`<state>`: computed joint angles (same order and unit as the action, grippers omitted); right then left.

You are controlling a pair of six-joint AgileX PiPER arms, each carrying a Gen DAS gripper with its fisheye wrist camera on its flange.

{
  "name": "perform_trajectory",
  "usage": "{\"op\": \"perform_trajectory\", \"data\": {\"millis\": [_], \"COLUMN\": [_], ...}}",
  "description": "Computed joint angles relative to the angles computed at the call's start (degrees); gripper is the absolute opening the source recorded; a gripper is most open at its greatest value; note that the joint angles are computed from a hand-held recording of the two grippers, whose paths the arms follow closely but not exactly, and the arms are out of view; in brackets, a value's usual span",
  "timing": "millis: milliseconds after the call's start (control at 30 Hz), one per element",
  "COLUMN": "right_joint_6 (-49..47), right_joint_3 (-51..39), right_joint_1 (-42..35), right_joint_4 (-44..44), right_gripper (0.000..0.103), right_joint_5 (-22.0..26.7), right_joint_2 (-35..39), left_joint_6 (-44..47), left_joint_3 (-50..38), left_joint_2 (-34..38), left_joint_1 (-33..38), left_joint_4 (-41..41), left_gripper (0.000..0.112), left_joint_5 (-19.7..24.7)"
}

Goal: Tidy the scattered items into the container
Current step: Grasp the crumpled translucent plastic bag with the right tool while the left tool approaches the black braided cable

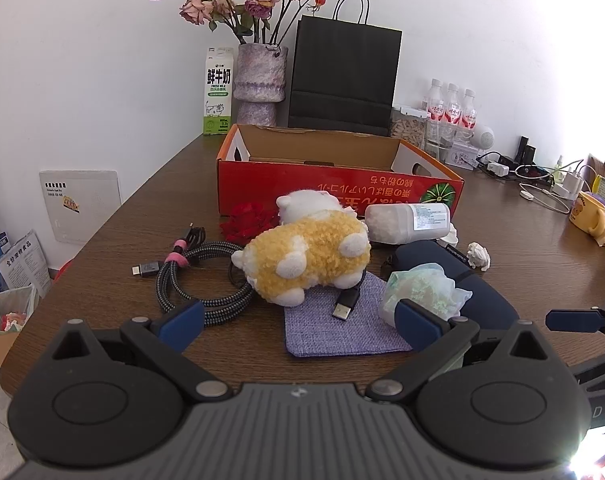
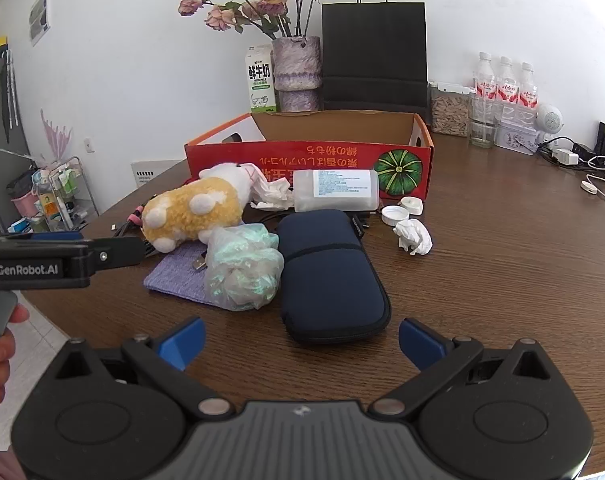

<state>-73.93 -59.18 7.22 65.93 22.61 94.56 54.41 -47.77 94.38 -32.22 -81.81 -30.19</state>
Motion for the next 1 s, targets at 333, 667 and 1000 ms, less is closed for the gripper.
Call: {"op": "perform_trajectory", "data": {"millis": [333,667,1000], "right_joint_6": [-0.46,-2.17,-3.87], "right_joint_3": [-0.05,-1.12,-5.03], "right_joint_1": [0.3,1.45,4.49], "right_joint_4": [0.24,0.73,1.58], "right_gripper": [0.103,0.103,0.103], "right_joint_5": [0.12,-0.05,-1.31], "right_joint_2": [0.33,1.5,4.94], "left_joint_6": [-0.13,-1.34,-1.21], "left_joint_3": [0.26,0.3,0.21], "left_joint_2": [-0.19,0.73,1.45], "left_joint_1": [0.53,1.34,4.04], "left_joint_4": [0.22,0.49,-0.66], "left_gripper": [0.103,0.103,0.103], "left_joint_5": [0.48,0.43,0.85]}}
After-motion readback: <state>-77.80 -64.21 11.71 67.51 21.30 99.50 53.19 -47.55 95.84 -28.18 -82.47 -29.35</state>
